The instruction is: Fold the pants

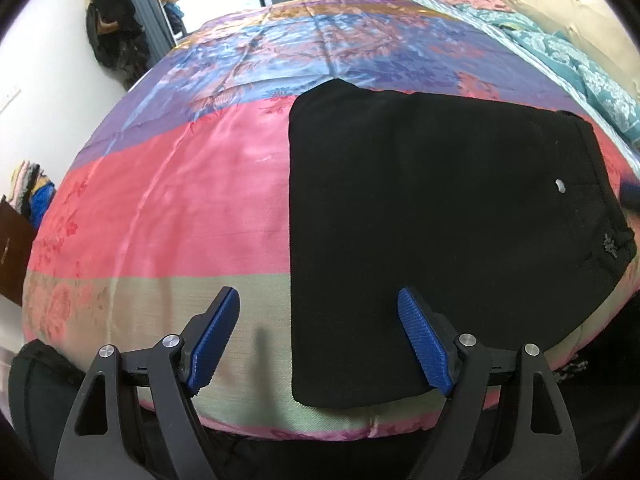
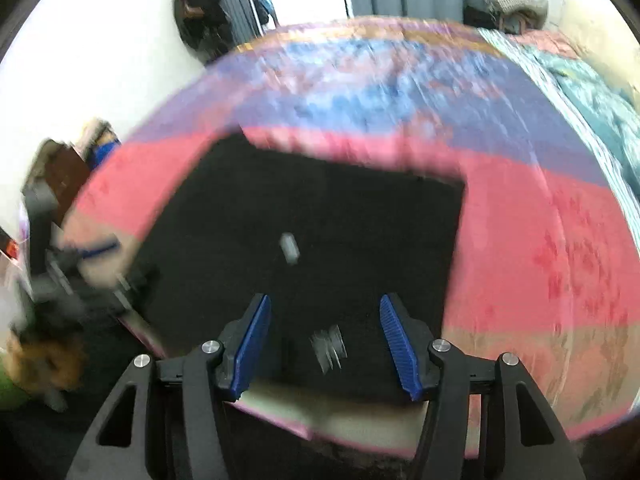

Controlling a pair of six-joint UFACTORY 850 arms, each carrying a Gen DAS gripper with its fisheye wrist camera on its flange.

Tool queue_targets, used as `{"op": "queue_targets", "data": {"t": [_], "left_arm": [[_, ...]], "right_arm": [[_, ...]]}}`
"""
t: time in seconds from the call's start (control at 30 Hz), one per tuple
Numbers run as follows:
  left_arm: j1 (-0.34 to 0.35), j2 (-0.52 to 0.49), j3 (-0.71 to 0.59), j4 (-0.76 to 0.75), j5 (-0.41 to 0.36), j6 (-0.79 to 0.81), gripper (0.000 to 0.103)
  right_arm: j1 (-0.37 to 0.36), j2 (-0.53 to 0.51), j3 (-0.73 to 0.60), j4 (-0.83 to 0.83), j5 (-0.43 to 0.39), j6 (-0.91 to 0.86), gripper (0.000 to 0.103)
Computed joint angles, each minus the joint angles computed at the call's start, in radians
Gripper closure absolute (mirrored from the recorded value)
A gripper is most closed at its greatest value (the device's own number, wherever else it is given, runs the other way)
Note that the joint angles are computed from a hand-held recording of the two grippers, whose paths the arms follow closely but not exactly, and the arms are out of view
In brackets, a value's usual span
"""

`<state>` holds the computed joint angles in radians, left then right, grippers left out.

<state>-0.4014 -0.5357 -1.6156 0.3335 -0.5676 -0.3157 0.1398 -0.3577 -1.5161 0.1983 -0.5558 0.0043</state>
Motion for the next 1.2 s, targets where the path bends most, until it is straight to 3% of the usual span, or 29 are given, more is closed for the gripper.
{"op": "queue_targets", "data": {"t": [0.13,0.27,0.3,0.33,0.4,0.53,0.6,0.7,0.77,0.83,0.87,0.97,1.07,1.2], "left_arm": [[-0.011,0.006,0.009,0.054,0.005,-0.019,0.020],[-0.003,0.021,0.033,0.002,0.033,0.044,0.020],[0.001,0.023,0.035,-0.026,0.036,0.071,0.020],[0.010,0.027,0.037,-0.076,0.036,0.112,0.020],[0.028,0.030,0.028,-0.177,0.017,0.186,0.020],[0.078,0.046,0.019,-0.426,-0.001,0.318,0.019],[0.087,0.037,-0.002,-0.458,-0.008,0.339,0.019],[0.110,-0.005,-0.071,-0.470,-0.026,0.347,0.018],[0.145,-0.054,-0.146,-0.558,-0.086,0.388,0.013],[0.185,-0.117,-0.227,-0.707,-0.183,0.484,0.012],[0.198,-0.153,-0.275,-0.753,-0.237,0.508,0.012],[0.218,-0.241,-0.381,-0.834,-0.354,0.548,0.012],[0.219,-0.287,-0.433,-0.878,-0.417,0.586,0.012],[0.214,-0.313,-0.455,-0.918,-0.440,0.593,0.012]], "right_arm": [[-0.018,-0.119,-0.186,-0.011,-0.026,-0.026,0.041],[-0.061,-0.310,-0.356,0.007,-0.200,0.018,0.039],[-0.072,-0.313,-0.345,0.059,-0.195,-0.013,0.039],[-0.079,-0.283,-0.300,0.101,-0.148,-0.047,0.039],[-0.077,-0.236,-0.260,0.094,-0.130,-0.038,0.040],[-0.060,-0.035,-0.045,0.202,-0.021,-0.159,0.038],[-0.046,0.032,0.042,0.257,-0.020,-0.228,0.035],[-0.050,0.088,0.135,0.246,-0.027,-0.190,0.035],[-0.082,0.117,0.179,0.305,0.019,-0.185,0.031],[-0.139,0.122,0.204,0.445,0.045,-0.241,0.006],[-0.163,0.113,0.208,0.534,0.030,-0.298,0.004],[-0.236,0.022,0.164,0.738,-0.109,-0.389,0.004],[-0.259,-0.038,0.130,0.806,-0.178,-0.420,0.004],[-0.285,-0.062,0.130,0.893,-0.233,-0.474,0.004]]}}
